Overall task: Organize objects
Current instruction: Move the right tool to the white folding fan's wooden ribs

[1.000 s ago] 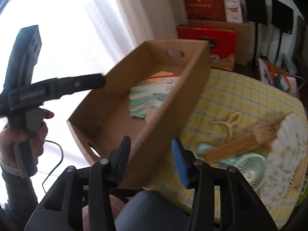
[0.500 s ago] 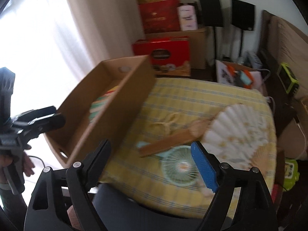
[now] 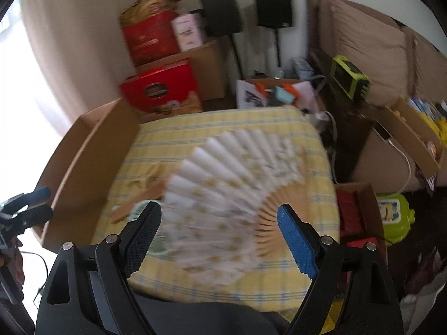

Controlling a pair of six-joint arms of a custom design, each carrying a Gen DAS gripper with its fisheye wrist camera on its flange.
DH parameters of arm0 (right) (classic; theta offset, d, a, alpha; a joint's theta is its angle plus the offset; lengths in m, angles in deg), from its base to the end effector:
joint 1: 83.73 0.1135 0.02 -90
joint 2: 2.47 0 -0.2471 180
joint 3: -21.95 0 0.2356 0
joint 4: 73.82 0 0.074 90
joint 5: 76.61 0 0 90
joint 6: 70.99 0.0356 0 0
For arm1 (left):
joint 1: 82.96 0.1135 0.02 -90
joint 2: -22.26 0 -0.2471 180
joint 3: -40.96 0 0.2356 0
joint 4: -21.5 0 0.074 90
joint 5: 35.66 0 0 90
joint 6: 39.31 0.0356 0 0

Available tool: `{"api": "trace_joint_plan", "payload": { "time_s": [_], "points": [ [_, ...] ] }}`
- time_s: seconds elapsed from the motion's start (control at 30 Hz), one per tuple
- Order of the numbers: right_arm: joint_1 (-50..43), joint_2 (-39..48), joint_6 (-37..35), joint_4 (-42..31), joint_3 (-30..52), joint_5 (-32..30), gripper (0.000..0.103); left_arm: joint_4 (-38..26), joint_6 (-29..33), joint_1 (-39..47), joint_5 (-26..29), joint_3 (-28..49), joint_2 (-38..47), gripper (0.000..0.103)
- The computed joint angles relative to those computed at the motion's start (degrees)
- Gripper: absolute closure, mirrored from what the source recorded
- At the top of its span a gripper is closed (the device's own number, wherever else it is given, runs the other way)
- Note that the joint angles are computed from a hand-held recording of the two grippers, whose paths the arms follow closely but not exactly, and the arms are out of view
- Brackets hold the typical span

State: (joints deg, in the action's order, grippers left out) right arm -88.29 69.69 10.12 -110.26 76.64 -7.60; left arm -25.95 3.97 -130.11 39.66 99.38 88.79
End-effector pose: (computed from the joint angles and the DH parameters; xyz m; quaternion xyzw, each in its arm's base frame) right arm 0.2325 -0.0057 0.1913 -0.0917 0.9321 0.1363 0.3228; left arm 0.1536 -0.1523 0.2175 -0.0343 0.9475 -0.1312 0.2896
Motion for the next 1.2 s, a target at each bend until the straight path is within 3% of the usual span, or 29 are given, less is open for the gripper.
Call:
{"api": "trace_joint_plan", "payload": {
  "time_s": [0.2,0.43,0.5,0.57,0.63,0.77,0.83,0.93,1.2],
  "points": [
    [-10.16,6.49,-3.22,3.19,-0.12,-3.82,0.017,8.88,0.33,1.14,4.29,2.88,11.09,0.0],
    [-17.09,16.2,-5.14,5.27,2.62,-7.37,0.021,14.78,1.99,4.02,9.09,8.25,21.89,0.0],
    [-18.79,19.74,-5.4,5.12,4.23,-9.22,0.027,15.78,2.61,4.5,9.89,10.16,24.82,0.0],
    [-20.13,22.52,-5.41,4.72,5.3,-11.0,0.042,15.84,3.46,4.86,10.28,12.45,27.46,0.002],
    [-21.11,25.42,-5.47,4.31,6.62,-12.94,0.05,15.75,4.26,5.26,10.71,14.71,29.95,0.005],
    [-21.92,29.64,-5.43,4.75,8.64,-14.74,0.05,14.99,6.04,6.02,12.55,18.92,34.25,0.009],
    [-21.92,30.89,-5.46,4.76,9.35,-15.13,0.051,14.53,6.66,6.25,13.29,20.58,36.12,0.016],
    [-21.66,31.36,-5.79,5.65,9.25,-15.5,0.057,14.92,7.41,6.78,14.79,21.9,38.31,0.025],
    [-20.84,34.89,-5.52,6.15,11.86,-16.99,0.07,20.26,5.78,8.93,19.4,20.76,40.69,0.032]
  ]
}}
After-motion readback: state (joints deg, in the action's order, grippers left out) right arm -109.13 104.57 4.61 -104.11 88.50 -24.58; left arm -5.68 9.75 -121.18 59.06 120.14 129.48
